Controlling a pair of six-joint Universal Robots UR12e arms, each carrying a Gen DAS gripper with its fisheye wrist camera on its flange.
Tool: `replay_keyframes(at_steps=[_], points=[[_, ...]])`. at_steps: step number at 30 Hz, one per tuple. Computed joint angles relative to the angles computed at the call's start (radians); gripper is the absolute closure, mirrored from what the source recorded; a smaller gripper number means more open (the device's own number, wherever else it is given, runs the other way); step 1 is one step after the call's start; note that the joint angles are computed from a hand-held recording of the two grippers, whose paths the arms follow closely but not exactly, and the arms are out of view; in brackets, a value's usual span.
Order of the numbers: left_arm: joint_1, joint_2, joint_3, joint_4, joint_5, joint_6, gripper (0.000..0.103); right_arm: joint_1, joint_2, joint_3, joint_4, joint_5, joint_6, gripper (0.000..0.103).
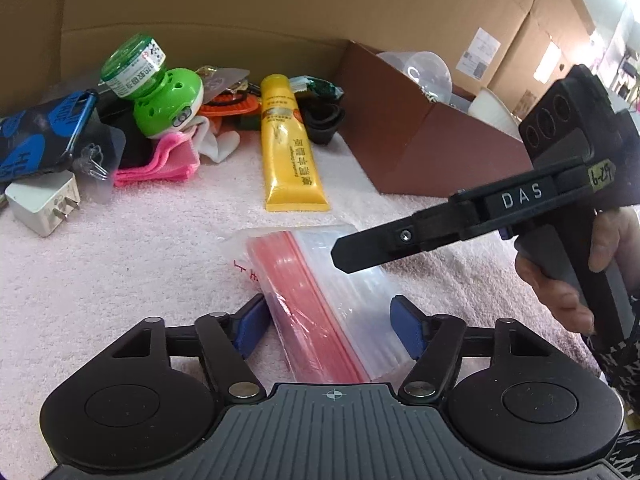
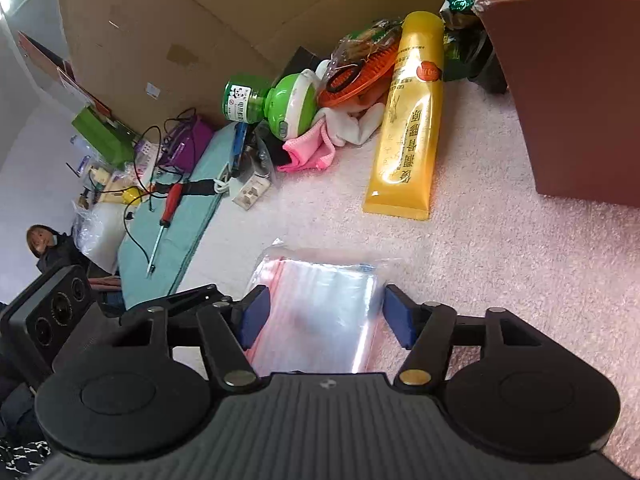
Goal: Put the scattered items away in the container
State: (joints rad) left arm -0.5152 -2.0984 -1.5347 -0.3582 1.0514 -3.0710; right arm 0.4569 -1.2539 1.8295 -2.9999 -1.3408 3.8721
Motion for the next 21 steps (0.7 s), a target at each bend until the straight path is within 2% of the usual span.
replay_keyframes(at_steps=[3, 5, 9, 10, 12, 14, 16, 21], points=[[0.022, -0.016, 0.002, 0.034, -0.072, -0.093, 0.063, 0.003, -0.003, 0.001, 0.008, -0.015, -0.012, 0.038], [0.026, -0.019, -0.003, 0.059, -0.088, -0.108, 0.067, -0.003, -0.001, 0.011, -0.024, 0.006, 0.013, 0.032], [0.018, -0.016, -0.02, 0.148, -0.075, -0.081, 0.075, -0.013, 0.006, 0.022, -0.079, 0.038, 0.067, 0.025], [0.015, -0.014, -0.024, 0.168, -0.071, -0.061, 0.076, -0.018, 0.01, 0.026, -0.102, 0.055, 0.085, 0.02], [0.007, -0.009, -0.033, 0.19, -0.054, -0.002, 0.076, -0.024, 0.017, 0.029, -0.132, 0.078, 0.095, 0.019], [0.001, -0.006, -0.04, 0.204, -0.033, 0.023, 0.076, -0.028, 0.022, 0.031, -0.155, 0.096, 0.095, 0.017], [0.002, -0.011, -0.043, 0.226, -0.039, 0.009, 0.076, -0.031, 0.023, 0.035, -0.166, 0.105, 0.092, 0.018], [0.018, -0.027, -0.045, 0.274, -0.088, -0.077, 0.076, -0.028, 0.015, 0.053, -0.203, 0.083, 0.109, 0.034]])
